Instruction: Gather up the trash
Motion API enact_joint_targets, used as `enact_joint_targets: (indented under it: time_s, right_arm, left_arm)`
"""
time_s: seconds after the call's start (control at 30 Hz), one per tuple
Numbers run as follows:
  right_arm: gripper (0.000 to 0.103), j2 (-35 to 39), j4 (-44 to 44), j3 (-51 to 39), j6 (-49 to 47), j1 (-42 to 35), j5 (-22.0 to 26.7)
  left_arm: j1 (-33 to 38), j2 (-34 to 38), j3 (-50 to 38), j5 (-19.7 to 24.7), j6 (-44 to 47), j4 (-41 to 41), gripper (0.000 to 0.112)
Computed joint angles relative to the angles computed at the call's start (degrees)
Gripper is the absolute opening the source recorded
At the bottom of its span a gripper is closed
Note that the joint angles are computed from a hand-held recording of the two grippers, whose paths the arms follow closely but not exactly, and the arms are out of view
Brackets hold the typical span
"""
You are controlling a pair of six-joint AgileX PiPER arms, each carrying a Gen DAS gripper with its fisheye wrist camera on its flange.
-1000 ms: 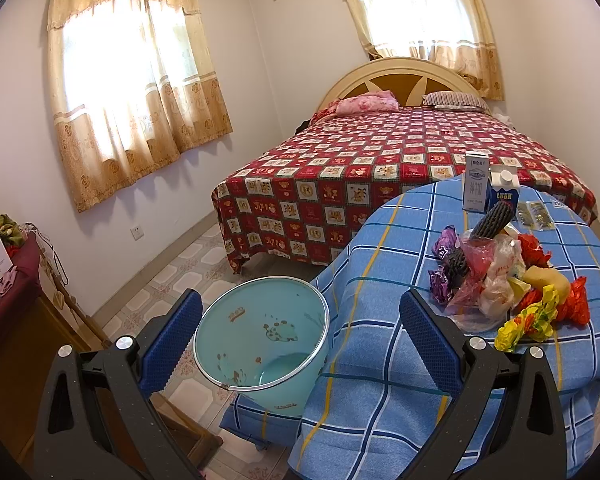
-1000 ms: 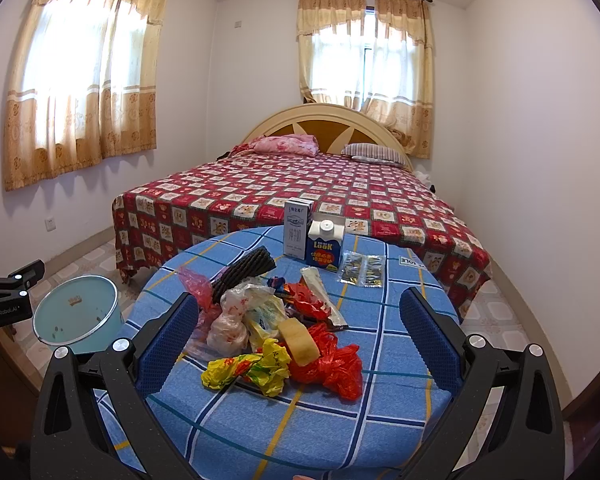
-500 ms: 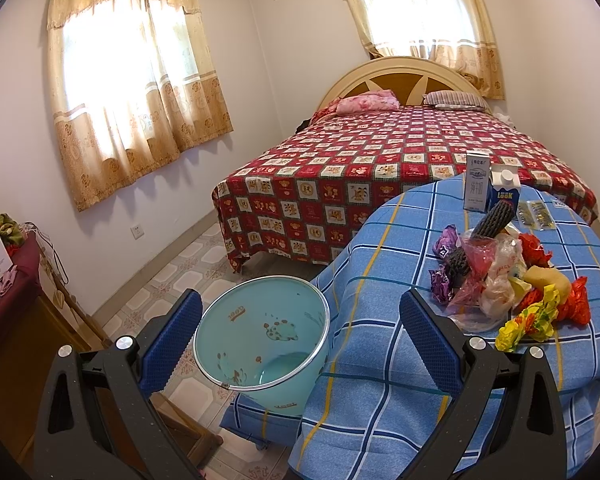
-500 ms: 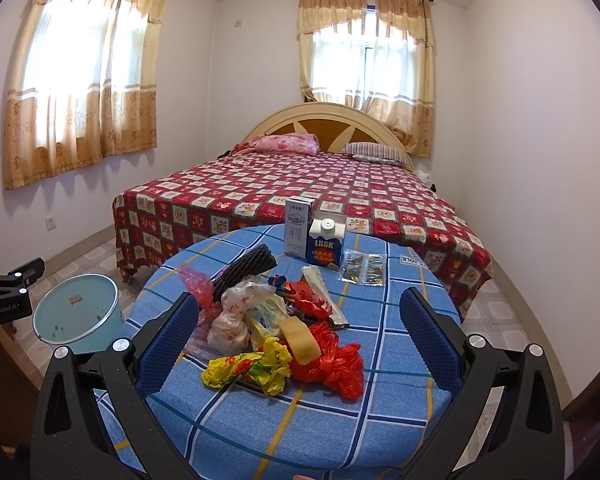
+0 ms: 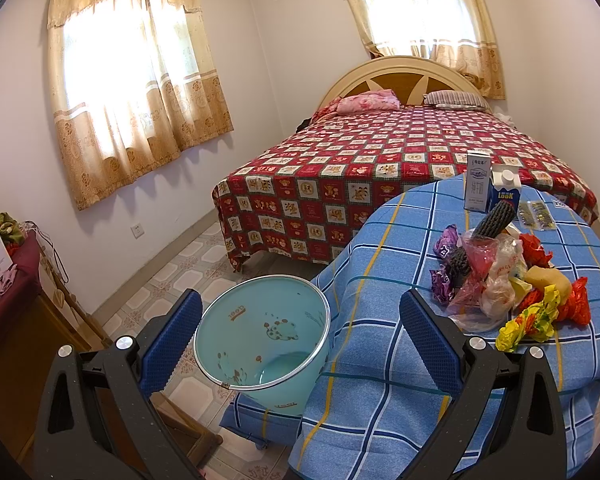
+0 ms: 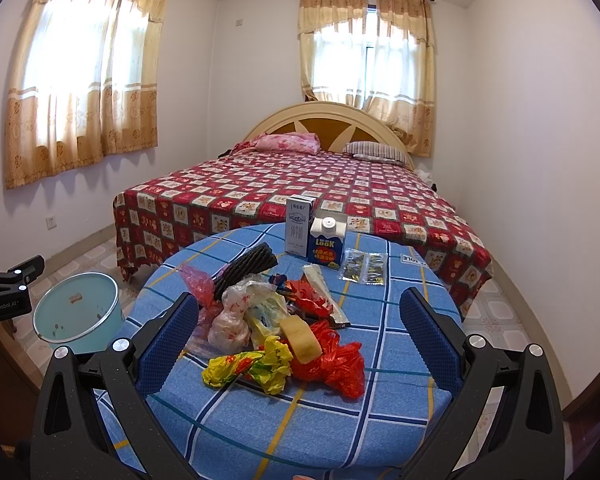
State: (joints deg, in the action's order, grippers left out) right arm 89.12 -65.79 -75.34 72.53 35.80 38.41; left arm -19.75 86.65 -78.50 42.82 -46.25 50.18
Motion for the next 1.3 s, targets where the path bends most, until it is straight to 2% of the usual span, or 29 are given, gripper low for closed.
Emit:
enact_joint_targets:
  time_s: [0.33, 0.57, 0.83, 0.93, 1.0, 1.13, 1.3]
  right_arm:
    - [0.098, 0.03, 0.0, -0.04, 0.0, -0.02, 0.02]
    - [0.098, 1.75, -3.11, 2.38, 4.3, -2.51, -1.3]
    - [0.098, 5.38, -5.53, 5.82, 8.86, -10.87, -5.37]
    - [0.098, 7.49, -7.38, 7.15, 11.49, -13.64, -7.42]
    - [0.098, 8.92, -9.03, 7.43, 13.01, -14.47, -7.2]
    - [0.097, 11.37, -8.73, 7.9, 13.56, -17.57, -9.54]
    - [0.094, 12.03, -9.85, 9.01, 15.4, -19.05, -13.01]
  left_arm:
    - [0.16, 0.09, -0.13, -0.01, 0.29, -0.24, 0.097]
    - [0.97, 1.07, 1.63, -1.34, -1.21, 0.97, 0.097]
    - [0.69, 8.26, 0.25, -1.87, 0.41, -1.77, 0.097]
    - [0.05, 10.78, -0.24, -1.91, -2.19, 0.35, 0.097]
    - [-0.31, 13.13, -0.97, -2.23, -3.51, 1.26, 0.097]
    - [-0.91, 18.78, -4.87, -1.24, -1.65, -0.66, 0.097]
    - [-2.34, 22.22, -6.95, -1.0, -1.48, -1.67, 0.097]
